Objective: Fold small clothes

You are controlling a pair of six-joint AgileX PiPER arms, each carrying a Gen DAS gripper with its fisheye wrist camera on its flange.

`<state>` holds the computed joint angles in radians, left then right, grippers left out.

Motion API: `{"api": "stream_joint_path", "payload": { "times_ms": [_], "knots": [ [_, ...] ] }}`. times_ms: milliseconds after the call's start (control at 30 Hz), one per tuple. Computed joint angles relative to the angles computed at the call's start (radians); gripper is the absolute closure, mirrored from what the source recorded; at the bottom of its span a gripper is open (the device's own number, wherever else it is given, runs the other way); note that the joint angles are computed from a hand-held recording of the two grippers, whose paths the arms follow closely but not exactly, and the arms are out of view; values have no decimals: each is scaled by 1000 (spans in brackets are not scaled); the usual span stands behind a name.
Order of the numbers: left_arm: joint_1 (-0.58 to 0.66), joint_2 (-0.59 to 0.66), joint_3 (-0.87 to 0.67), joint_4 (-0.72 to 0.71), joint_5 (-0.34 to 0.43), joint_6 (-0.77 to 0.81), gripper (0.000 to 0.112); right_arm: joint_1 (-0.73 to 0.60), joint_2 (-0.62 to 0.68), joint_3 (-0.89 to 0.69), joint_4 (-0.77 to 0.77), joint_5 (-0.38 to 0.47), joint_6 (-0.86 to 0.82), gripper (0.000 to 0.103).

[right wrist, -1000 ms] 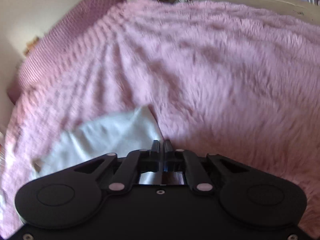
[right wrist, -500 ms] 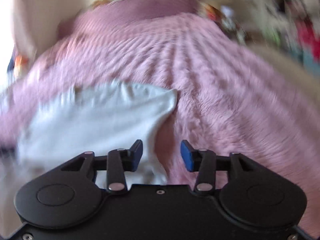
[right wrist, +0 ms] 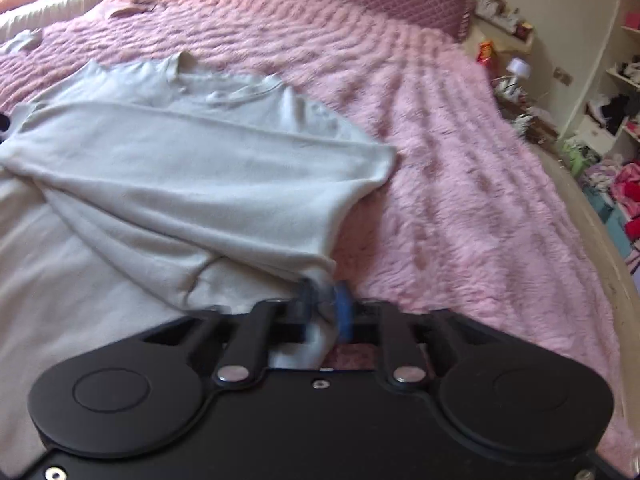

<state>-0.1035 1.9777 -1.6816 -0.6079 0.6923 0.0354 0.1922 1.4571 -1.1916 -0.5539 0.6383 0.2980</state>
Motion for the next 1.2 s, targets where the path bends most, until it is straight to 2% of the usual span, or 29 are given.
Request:
{"api": "stream_joint_path", "payload": {
  "times_ms": [100, 200, 267, 333, 467, 600, 733, 833, 933, 1033, 1133, 1167, 1200],
  "knots": [
    [2, 12, -9, -18, 2, 18, 44, 0, -28, 19, -58, -5, 90, 98],
    [8, 23, -11, -46, 2, 29, 42, -65, -27, 38, 60, -26, 83, 100],
    [12, 31, -20, -52, 10, 28, 42, -40, -21, 74, -18, -30, 132, 100],
    [18, 29, -22, -62, 18, 27, 42, -9, -19, 78, -83, -8, 184, 100],
    [11, -15, -25, 2, 26, -32, 43, 24, -51, 24, -81, 62, 247, 99],
    [-16, -42, -25, -16, 6, 94, 37, 34, -90, -20, 50, -19, 186, 98],
    [-59, 11, -90, 94, 33, 18, 36, 28, 12, -118, 236, -48, 96, 96],
    [-72, 45, -94, 168, 24, -30, 36, -3, 95, -174, 382, -1, 27, 96],
    [-62, 48, -63, 135, -6, -4, 35, -18, 106, -142, 368, 11, 103, 96],
    [-48, 53, -91, 136, 36, -33, 35, -29, 74, -95, 315, 29, 167, 96],
    [-40, -13, -67, 200, 73, -103, 36, -60, 30, -91, 403, 110, 128, 96],
    [-30, -60, -29, 197, 86, -85, 34, -66, -3, -86, 430, 141, 127, 92],
    [-16, -118, 24, 176, 92, -45, 33, -86, -41, -86, 493, 186, 98, 79]
  ]
}}
